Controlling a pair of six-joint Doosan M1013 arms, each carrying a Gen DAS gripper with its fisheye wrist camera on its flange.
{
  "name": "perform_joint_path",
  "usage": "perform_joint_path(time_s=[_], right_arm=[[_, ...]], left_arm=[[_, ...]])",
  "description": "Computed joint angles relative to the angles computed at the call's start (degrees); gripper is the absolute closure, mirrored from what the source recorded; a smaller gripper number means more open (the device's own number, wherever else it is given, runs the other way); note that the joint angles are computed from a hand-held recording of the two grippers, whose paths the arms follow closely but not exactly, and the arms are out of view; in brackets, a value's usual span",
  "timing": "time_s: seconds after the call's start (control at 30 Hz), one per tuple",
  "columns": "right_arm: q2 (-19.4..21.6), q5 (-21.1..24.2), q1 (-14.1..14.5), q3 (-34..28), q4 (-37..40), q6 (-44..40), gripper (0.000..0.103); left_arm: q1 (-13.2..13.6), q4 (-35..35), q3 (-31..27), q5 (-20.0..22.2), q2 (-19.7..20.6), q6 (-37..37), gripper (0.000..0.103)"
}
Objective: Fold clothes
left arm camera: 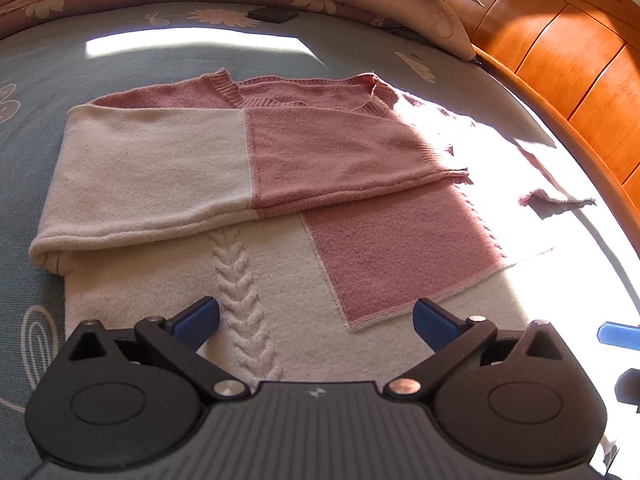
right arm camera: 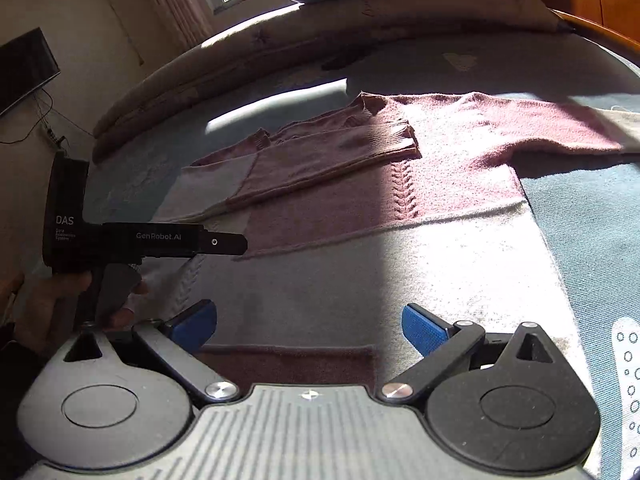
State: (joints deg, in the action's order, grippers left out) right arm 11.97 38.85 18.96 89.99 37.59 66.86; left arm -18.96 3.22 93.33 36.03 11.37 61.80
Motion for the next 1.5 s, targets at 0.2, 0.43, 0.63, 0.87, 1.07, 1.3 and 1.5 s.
perform_joint_path(time_s=[0.2,0.43,0.63,0.87,1.07,1.3,1.5], right_arm=[[-0.2,-5.9,-5.9,-2.9,1.8,0.8,0.022],[3.6,-10.5,-14.9,-8.1,4.1,15.2,0.034],[9.3,-12.6,-18.6,-11.2,0.9,28.3,0.035],[15.4,-12.4,-20.9,-14.4,-1.4,37.6,0.036],[18.8,-13.7,-22.4,-16.4,6.8,32.7,0.038],[20.8,-17.3,-22.9,-17.1,18.2,23.1,0.04],[22.1,-19.8,-22.2,-19.2,12.0,25.9,0.04]], left_arm=[[1.0,-4.1,1.1,-2.5,-0.4,2.2,0.001],[4.0,-19.9,3.8,-8.9,-1.2,12.1,0.001],[5.5,-31.7,5.4,-11.8,-1.4,21.6,0.001],[3.3,-16.5,3.6,-9.5,-1.1,10.9,0.001],[0.0,4.4,0.5,-3.8,-1.0,-7.1,0.001],[-1.4,8.3,-0.6,-2.9,0.1,-9.6,0.001],[-1.6,8.5,-1.1,-1.3,0.8,-10.4,0.001]])
